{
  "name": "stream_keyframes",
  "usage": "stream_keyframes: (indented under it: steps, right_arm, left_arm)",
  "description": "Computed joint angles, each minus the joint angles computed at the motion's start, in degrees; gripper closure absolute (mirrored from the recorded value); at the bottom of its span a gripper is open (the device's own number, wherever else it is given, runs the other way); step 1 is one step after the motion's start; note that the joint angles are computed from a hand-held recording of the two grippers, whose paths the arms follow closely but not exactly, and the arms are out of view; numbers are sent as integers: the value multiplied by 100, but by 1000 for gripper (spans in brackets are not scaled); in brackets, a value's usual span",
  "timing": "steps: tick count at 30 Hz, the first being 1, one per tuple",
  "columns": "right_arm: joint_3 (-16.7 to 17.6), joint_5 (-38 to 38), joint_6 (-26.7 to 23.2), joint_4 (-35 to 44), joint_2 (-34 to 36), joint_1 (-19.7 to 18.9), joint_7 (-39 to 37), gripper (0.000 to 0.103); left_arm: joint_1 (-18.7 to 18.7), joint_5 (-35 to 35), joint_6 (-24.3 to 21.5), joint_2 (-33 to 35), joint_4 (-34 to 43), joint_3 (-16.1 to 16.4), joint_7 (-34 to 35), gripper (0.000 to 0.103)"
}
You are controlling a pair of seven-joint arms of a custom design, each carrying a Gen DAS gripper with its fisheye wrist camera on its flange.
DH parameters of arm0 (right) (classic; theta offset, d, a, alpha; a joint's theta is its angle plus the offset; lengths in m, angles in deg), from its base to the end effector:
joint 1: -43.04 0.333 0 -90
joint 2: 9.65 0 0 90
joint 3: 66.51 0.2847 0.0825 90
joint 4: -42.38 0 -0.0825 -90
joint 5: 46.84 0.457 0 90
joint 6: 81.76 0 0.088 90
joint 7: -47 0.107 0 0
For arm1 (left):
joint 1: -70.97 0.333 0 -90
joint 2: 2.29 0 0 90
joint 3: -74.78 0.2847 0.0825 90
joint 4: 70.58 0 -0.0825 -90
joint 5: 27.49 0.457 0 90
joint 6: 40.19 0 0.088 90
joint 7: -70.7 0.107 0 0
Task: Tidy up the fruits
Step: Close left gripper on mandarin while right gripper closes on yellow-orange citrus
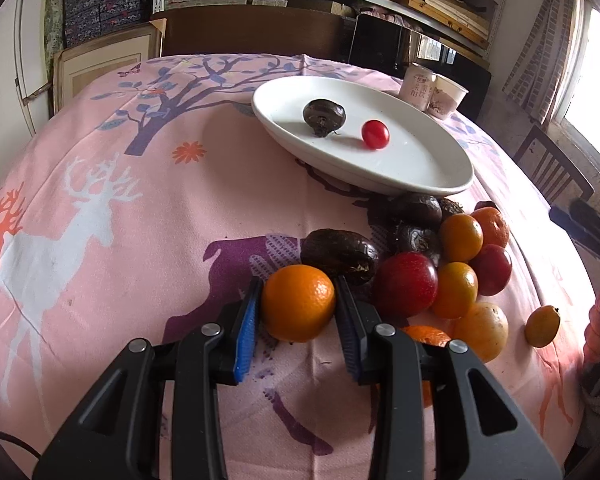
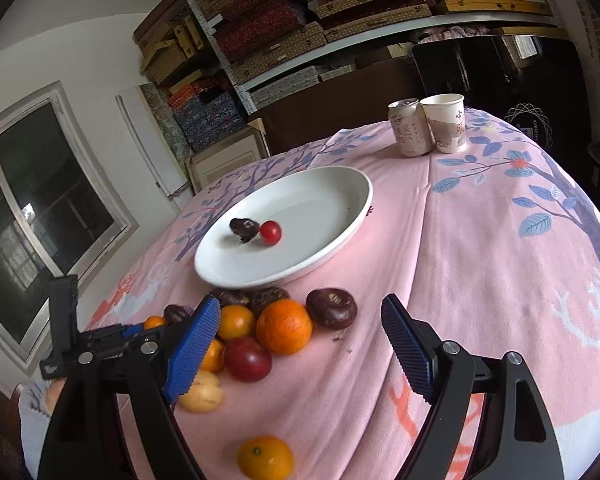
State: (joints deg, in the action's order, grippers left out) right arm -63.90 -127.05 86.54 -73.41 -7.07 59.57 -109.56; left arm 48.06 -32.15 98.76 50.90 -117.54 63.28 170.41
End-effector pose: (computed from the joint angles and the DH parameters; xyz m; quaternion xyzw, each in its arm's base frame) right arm 0.5930 0.2728 0.4207 -0.4900 0.7127 -0.2404 0.4407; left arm 0.7669 -0.4249 0.4175 -0.4406 0.8259 -0.3371 0.1004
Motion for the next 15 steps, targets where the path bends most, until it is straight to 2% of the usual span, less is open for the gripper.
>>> stream_keyframes:
  steps: [4,8,12,15]
  right_arm:
    - [262,1774,-314,-447,-208,195,-2211,21]
    - [363,2613,-544,-501,-193,324,-3183,27]
    - [372,3648,-692,-349,14,398,-4252,48]
    - [352,4219,-784,-277,123,442,-4745,57]
  left_arm:
    - [8,25,44,-38,-59,9,40,68]
    - [27,20,95,-89,-145,1,87,68]
    - [11,17,-50,32,48,11,33,68]
    - [-9,34,-166,122,196,11,65,68]
